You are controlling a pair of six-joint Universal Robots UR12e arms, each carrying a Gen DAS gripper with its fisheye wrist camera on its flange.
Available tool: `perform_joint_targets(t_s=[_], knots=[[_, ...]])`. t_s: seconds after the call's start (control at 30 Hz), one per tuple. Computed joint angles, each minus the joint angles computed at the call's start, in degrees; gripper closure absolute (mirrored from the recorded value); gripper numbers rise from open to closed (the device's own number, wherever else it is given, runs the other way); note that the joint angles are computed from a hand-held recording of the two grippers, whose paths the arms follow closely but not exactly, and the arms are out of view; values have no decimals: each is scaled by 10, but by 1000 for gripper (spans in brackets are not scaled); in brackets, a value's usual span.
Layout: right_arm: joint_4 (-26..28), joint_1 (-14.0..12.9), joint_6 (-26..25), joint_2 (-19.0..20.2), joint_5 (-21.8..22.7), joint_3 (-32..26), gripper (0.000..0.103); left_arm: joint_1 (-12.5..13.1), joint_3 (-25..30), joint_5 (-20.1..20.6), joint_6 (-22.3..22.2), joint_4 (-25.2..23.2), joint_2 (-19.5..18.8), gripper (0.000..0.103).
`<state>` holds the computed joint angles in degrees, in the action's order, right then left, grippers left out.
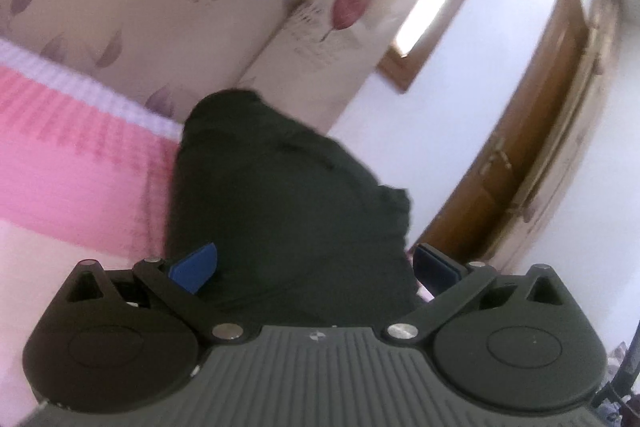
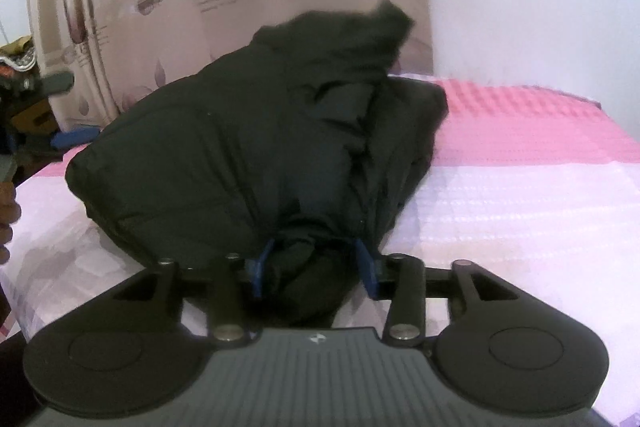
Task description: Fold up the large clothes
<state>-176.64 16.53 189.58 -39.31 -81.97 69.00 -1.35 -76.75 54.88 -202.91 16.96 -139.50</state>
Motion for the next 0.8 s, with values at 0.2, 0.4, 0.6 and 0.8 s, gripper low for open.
perform_joint_targets(t_s=[0.2,0.4,0.6,0.8], knots=[[-25,-8,49,-8,5,30,25,-7,-4,49,106,-67,9,0],[-10,-4,36,-7,-11,22,22,-6,2,57,110,-116,3,0],[-4,-2,36,-6,-23,19,15,-6,9,62,111,-142,1,0],[5,0,37,-6,-38,17,9,-11,9,83,138,-151,5,0]])
